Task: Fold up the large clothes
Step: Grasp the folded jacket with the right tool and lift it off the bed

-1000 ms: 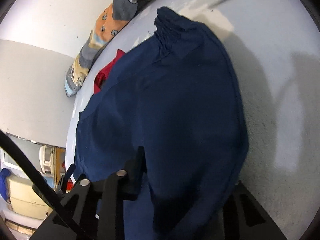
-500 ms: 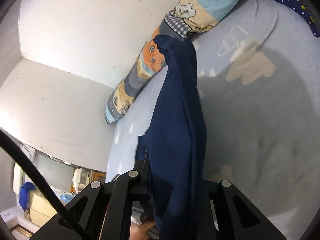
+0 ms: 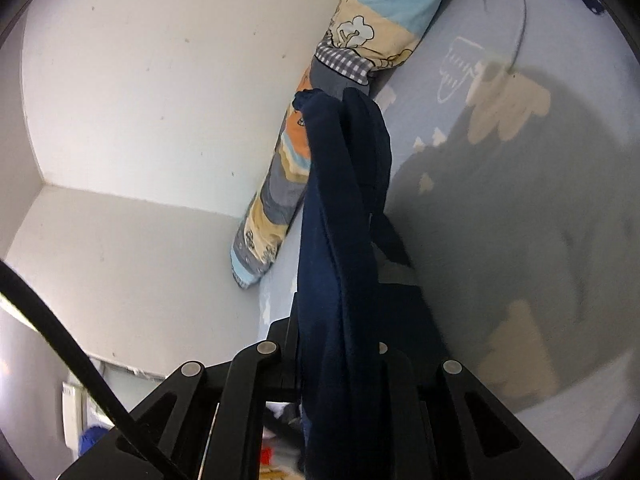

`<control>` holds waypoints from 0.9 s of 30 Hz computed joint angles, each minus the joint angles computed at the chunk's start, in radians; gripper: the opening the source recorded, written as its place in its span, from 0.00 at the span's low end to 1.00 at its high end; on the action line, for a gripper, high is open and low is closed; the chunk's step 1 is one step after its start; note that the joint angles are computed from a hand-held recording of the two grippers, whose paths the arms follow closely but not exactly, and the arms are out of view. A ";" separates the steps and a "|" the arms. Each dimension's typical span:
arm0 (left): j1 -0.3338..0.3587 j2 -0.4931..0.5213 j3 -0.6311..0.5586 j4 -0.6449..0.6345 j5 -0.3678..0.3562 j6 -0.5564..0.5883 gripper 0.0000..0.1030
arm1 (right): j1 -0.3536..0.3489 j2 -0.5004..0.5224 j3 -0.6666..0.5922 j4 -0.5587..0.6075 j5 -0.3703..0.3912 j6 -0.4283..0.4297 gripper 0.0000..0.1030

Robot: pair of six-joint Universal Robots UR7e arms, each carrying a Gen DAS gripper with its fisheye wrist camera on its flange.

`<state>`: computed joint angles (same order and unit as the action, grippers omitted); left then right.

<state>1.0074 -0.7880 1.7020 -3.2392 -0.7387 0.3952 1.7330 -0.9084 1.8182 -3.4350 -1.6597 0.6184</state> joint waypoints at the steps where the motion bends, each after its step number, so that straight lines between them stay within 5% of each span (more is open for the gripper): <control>1: 0.002 -0.019 -0.005 -0.027 -0.001 0.028 0.95 | 0.011 0.012 -0.012 -0.005 -0.016 0.016 0.15; 7: 0.044 -0.162 -0.021 -0.024 -0.022 0.001 0.95 | 0.117 0.155 -0.230 0.113 -0.207 0.062 0.15; 19: 0.179 -0.312 -0.062 0.188 -0.034 -0.184 0.95 | 0.225 0.689 -0.929 0.536 -0.547 0.051 0.15; 27: 0.205 -0.338 -0.068 0.213 -0.036 -0.217 0.95 | 0.253 0.938 -1.290 0.720 -0.570 -0.011 0.10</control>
<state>1.2120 -1.1258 1.6335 -3.0263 -0.7748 0.1779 1.9857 0.0295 0.5284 -2.7155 -2.2297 0.6070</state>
